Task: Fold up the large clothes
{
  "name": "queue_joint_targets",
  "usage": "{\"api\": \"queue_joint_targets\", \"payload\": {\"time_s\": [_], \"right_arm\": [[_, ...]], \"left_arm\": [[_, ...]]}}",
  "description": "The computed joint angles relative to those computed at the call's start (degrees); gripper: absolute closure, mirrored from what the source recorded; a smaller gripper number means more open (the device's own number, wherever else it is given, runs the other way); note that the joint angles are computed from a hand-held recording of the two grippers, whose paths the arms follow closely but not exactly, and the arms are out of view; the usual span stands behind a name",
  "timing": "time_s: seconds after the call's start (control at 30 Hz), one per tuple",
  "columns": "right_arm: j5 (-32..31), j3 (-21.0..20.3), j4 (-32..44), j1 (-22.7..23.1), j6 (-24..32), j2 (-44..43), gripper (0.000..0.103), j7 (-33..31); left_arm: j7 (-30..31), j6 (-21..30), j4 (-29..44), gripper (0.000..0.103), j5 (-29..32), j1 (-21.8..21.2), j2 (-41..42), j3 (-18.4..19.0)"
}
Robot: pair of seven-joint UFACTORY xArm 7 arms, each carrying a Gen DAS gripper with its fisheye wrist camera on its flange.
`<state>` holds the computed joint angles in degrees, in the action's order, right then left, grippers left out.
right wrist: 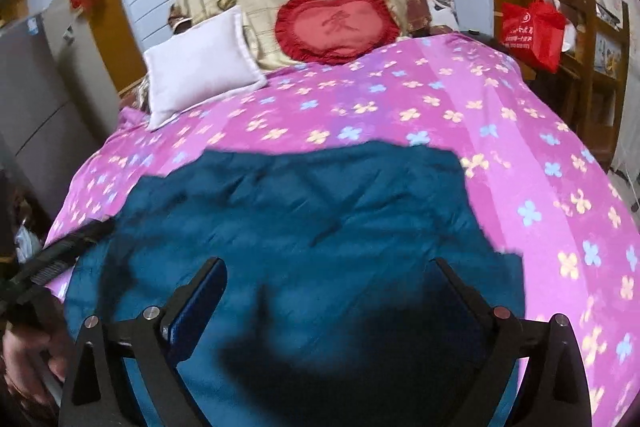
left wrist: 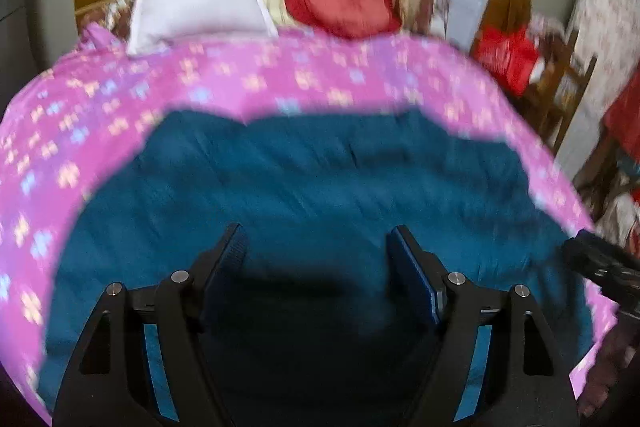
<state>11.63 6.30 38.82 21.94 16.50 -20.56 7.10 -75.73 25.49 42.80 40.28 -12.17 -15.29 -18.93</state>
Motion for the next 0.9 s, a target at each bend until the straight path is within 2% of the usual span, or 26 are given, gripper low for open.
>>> {"api": "queue_joint_targets", "payload": {"time_s": [0.03, 0.1, 0.13, 0.17, 0.2, 0.27, 0.37, 0.5, 0.63, 0.73, 0.9], "right_arm": [[1.52, -0.92, -0.57, 1.75, 0.55, 0.11, 0.004, -1.54], [-1.05, 0.84, -0.74, 0.45, 2.02, 1.98, 0.004, -1.39], [-4.55, 2.88, -0.76, -1.41, 2.02, 3.69, 0.000, 0.31], [-5.88, 3.31, -1.94, -1.72, -0.37, 4.31, 0.000, -0.10], [-6.04, 2.96, -3.05, -1.39, -3.00, 4.43, 0.000, -0.84], [-4.61, 1.31, -2.64, 0.05, -2.53, 5.03, 0.000, -2.72], [-2.92, 0.35, -2.66, 0.92, -2.36, 5.28, 0.000, -4.89], [-3.24, 0.82, -3.90, 0.71, -2.64, 4.02, 0.000, -5.90], [-3.19, 0.74, -3.33, -0.35, 2.79, 0.58, 0.000, -4.62], [-6.97, 3.20, -7.40, -4.77, 1.61, -6.50, 0.000, 0.67], [-13.47, 6.99, -13.37, -12.17, -0.50, -13.85, 0.000, 9.80]], "left_arm": [[-2.14, 2.07, 1.07, 0.021, 2.52, 0.67, 1.67, -1.90], [-7.29, 5.27, 2.33, 0.016, 8.95, 0.78, 3.56, -3.78], [-8.41, 5.64, 2.72, 0.015, 10.26, 0.38, 4.26, -3.48], [-8.27, 5.52, 2.99, 0.013, 10.00, -0.27, 4.87, -2.64], [-8.01, 5.00, 2.96, 0.012, 9.50, -0.89, 5.27, -1.62], [-8.22, 3.25, 2.36, 0.009, 9.33, -1.95, 5.58, 0.38], [-10.47, 2.27, 1.59, 0.009, 11.29, -2.73, 5.55, 1.43], [-6.25, 1.82, -0.50, 0.009, 5.76, -4.39, 2.17, 2.97], [-1.65, 2.66, -5.31, 0.009, -1.34, -4.07, -5.48, 3.36], [3.14, 5.37, -7.49, 0.009, -6.33, -3.70, -9.53, 3.90], [8.93, 7.27, -12.32, 0.009, -10.22, -0.47, -18.15, 4.96]]}}
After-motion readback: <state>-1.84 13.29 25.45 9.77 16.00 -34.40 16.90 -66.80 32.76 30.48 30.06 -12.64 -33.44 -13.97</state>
